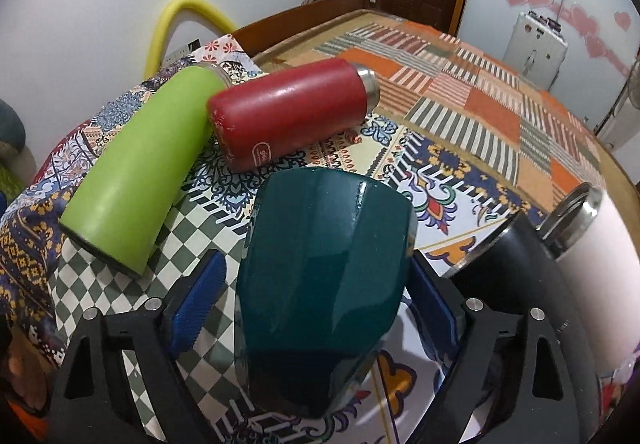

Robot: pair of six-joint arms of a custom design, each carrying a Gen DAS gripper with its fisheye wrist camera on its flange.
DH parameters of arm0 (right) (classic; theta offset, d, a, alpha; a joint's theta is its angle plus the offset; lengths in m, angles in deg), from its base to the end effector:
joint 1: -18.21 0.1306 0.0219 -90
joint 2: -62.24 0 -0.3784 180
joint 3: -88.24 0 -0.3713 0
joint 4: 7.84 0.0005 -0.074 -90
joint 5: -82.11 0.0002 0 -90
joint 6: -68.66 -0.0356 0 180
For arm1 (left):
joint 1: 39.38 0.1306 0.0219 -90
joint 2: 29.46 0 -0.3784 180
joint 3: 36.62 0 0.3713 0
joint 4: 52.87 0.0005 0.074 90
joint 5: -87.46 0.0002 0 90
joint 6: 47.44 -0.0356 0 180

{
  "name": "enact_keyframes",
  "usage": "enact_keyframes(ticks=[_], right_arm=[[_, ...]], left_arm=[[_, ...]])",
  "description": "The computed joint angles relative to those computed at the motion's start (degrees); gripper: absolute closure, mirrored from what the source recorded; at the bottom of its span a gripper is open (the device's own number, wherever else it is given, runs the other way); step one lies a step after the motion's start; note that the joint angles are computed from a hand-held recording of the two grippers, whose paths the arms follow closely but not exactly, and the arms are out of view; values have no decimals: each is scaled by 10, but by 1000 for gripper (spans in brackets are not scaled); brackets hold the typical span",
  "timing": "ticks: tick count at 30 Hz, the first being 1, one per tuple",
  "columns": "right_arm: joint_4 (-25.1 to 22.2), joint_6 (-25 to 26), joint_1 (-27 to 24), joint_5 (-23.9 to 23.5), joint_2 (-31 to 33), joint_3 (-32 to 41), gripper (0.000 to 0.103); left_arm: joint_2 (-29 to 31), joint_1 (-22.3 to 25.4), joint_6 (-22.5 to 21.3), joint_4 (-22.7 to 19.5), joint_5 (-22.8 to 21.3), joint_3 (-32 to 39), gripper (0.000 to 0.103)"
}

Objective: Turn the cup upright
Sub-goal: 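Move the right gripper down to the teal cup and grasp it, then lift the teal cup with the right gripper and rotate it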

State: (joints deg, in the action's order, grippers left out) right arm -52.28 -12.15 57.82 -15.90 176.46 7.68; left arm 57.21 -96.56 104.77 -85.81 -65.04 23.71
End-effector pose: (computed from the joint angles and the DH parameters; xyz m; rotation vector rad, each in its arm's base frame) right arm 0.4531 0.3808 0.2870 -1.1349 2.3789 0.3684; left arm 0.2314 -0.3014 0.2658 -0.4112 1.9383 0.1349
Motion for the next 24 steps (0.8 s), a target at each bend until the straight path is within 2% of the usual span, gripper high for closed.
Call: enact_keyframes(ticks=[1, 2, 6, 12, 24], right_arm=[[-2, -1, -1, 0, 2, 3, 22], [-3, -1, -1, 3, 3, 4, 32], [-3, 1, -4, -6, 2, 4, 32], [25, 6, -3, -4, -26, -24, 33], [61, 11, -18, -27, -100, -87, 33]], left_arm=[[1, 0, 1, -1, 0, 0, 0], [2, 0, 1, -2, 0, 1, 0], [2, 0, -1, -3, -2, 3, 0], [1, -2, -8, -4, -8, 9, 0], [8, -25, 9, -54, -32, 49, 0]])
